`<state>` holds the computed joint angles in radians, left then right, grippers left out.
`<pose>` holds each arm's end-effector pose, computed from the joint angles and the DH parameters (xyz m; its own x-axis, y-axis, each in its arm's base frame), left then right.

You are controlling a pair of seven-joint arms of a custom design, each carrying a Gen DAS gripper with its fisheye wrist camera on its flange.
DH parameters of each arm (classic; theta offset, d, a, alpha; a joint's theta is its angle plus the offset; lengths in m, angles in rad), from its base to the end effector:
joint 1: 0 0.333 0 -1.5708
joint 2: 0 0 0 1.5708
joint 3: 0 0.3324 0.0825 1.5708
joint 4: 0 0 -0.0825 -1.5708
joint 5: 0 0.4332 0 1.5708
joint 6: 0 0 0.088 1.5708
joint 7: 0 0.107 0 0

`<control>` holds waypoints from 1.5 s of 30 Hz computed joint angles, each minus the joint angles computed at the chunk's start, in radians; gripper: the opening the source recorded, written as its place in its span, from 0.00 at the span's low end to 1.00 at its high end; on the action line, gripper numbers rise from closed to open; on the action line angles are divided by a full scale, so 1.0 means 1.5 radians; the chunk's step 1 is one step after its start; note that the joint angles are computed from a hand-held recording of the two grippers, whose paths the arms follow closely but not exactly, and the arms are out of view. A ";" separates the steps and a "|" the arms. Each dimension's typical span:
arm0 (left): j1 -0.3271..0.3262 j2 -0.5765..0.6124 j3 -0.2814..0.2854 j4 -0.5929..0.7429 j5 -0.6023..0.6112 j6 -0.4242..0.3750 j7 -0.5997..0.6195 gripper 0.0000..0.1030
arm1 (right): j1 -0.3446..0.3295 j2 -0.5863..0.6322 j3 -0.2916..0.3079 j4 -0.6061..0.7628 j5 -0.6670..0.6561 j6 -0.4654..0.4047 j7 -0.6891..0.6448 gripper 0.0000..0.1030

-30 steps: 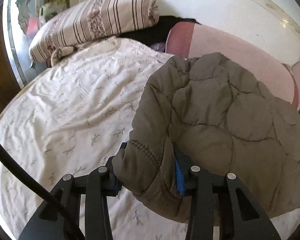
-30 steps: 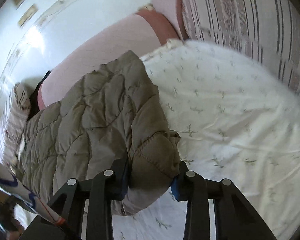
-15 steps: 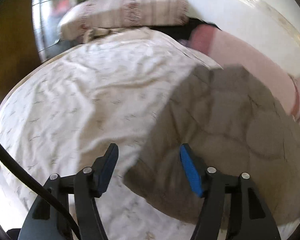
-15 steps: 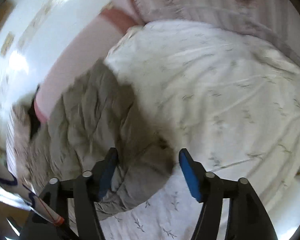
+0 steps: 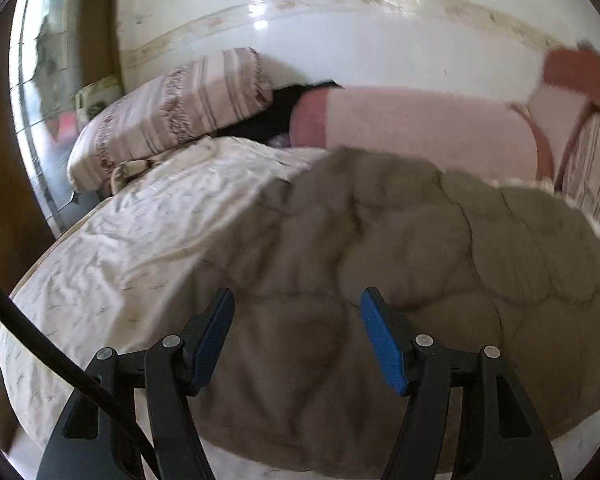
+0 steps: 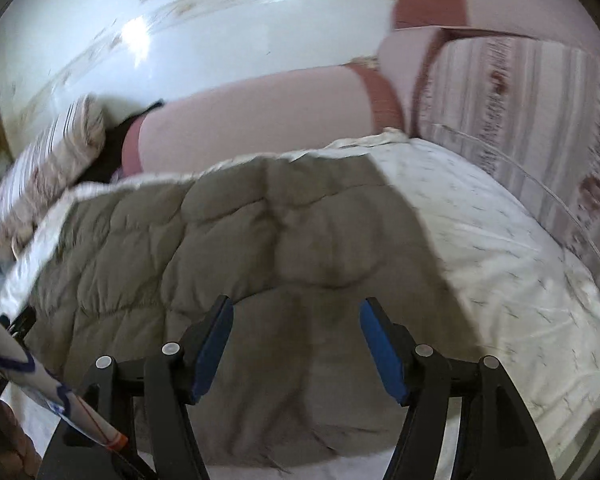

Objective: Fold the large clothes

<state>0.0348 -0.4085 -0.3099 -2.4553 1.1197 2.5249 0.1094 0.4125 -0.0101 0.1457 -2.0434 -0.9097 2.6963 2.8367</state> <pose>0.4719 -0.1482 0.4754 0.4173 -0.8977 -0.1414 -0.5454 -0.1230 -0.8291 0.5230 0.3579 0.5050 0.0353 -0.9965 -0.0763 -0.6425 0.0359 -0.7655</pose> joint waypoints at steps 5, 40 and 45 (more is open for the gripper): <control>0.001 0.060 -0.002 0.024 0.024 -0.017 -0.030 0.69 | 0.022 0.073 -0.007 0.060 0.048 -0.053 -0.046 0.69; -0.020 -0.012 0.008 -0.040 -0.047 0.007 -0.013 0.69 | 0.074 0.030 0.004 0.027 -0.011 -0.136 0.002 0.74; -0.024 -0.045 -0.003 -0.075 -0.077 0.019 0.015 0.69 | 0.074 0.025 0.013 0.016 0.016 -0.144 -0.004 0.75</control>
